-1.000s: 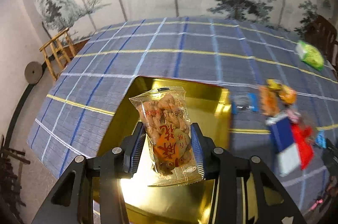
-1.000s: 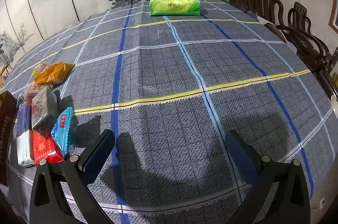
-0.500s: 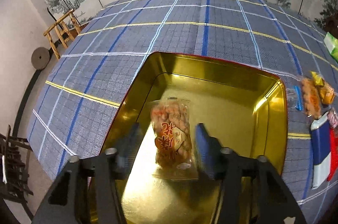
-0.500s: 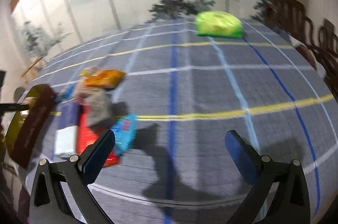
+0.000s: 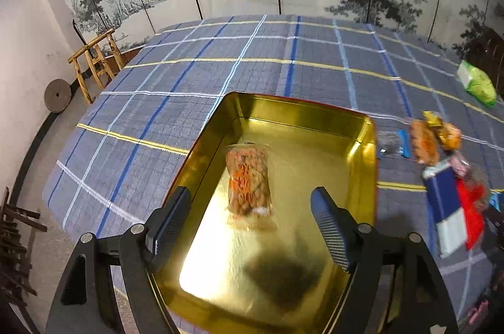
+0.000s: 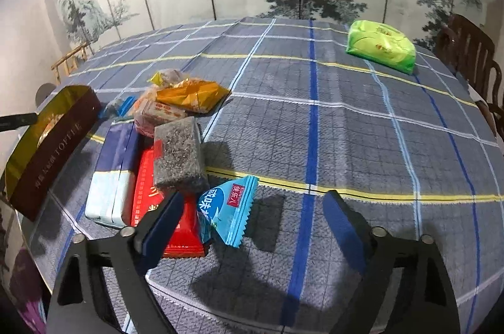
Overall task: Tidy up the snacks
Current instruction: 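Lower the cracker bag into the gold tin and open the left gripper, then grasp the blue wrapped candy with the right gripper and drop it into the tin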
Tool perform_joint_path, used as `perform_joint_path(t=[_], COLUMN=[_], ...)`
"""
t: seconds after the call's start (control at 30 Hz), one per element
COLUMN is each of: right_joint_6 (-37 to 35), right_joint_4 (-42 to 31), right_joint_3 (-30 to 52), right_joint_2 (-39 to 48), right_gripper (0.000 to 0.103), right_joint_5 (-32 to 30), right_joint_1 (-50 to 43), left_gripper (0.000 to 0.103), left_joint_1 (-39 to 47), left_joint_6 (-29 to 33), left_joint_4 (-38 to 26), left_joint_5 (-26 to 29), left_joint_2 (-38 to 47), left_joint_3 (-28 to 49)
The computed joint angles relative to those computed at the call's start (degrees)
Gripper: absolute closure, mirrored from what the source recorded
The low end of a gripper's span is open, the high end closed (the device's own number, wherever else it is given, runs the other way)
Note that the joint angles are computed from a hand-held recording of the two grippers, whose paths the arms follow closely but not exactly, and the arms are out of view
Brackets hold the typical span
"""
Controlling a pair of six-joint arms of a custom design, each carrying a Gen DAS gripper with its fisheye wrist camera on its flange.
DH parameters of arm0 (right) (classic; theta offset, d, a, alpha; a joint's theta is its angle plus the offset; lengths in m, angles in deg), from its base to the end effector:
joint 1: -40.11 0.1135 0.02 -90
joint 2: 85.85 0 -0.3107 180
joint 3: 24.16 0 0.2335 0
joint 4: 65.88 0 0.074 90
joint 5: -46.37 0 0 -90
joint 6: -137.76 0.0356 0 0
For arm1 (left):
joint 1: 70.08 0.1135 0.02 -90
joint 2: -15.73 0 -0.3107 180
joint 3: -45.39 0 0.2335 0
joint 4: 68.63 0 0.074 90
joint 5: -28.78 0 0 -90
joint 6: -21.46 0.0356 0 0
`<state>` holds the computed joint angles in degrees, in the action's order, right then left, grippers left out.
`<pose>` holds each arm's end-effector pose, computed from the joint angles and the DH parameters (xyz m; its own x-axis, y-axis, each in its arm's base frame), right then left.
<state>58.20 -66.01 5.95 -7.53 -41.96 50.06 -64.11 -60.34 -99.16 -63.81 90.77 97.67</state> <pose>0.1829 0.0310 0.1618 -0.7515 0.0521 -0.6577 -0.0177 0.9949 0.0990 0.2192 0.0245 0.2355 -0.8078 0.0588 -0.5865 -0.0157 0.9925 0.1211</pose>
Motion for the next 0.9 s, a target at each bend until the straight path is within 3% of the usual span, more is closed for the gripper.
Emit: perform_joint_path(t=[0.13, 0.2, 0.27, 0.3, 0.4, 0.5, 0.63, 0.73, 0.9], right_joint_6=[-1.95, -3.04, -3.78, -3.70, -2.02, -0.36, 2.65, 5.76, 9.71], right_joint_4=[1.27, 1.76, 0.70, 0.28, -4.31, -11.77, -23.07, -25.78, -22.21], right_joint_3=[0.18, 0.28, 1.05, 1.09, 1.54, 2.07, 7.56, 13.05, 19.99], right_joint_2=[2.04, 2.75, 4.15, 3.76, 0.02, -9.66, -19.45, -18.95, -11.25], right_gripper=[0.026, 0.040, 0.070, 0.073, 0.074, 0.074, 0.074, 0.074, 0.074], right_joint_5=[-2.88, -4.50, -5.19, -3.59, -3.87, -3.08, 3.08, 6.42, 7.65], right_joint_1=[-1.59, -2.17, -1.96, -1.05, -1.61, -0.57, 8.86, 16.97, 26.16], left_gripper=[0.024, 0.024, 0.023, 0.023, 0.023, 0.022, 0.021, 0.020, 0.018], left_joint_1=[0.82, 0.49, 0.41, 0.75, 3.01, 7.10, 11.33, 16.43, 23.89], left_joint_6=[0.67, 0.83, 0.90, 1.10, 2.35, 4.84, 8.15, 11.36, 15.93], left_joint_4=[-3.18, -4.57, -5.51, -6.02, -8.06, -8.95, -9.77, -11.24, -13.33], left_joint_5=[1.84, 1.42, 1.03, 1.19, 2.93, 5.61, 7.87, 11.57, 16.50], left_joint_2=[-6.95, -9.94, -12.08, -12.98, -16.17, -19.27, -22.54, -23.79, -23.21], left_joint_3=[-1.54, -1.91, -2.04, -1.98, -1.64, -1.94, -2.49, -1.98, -0.42])
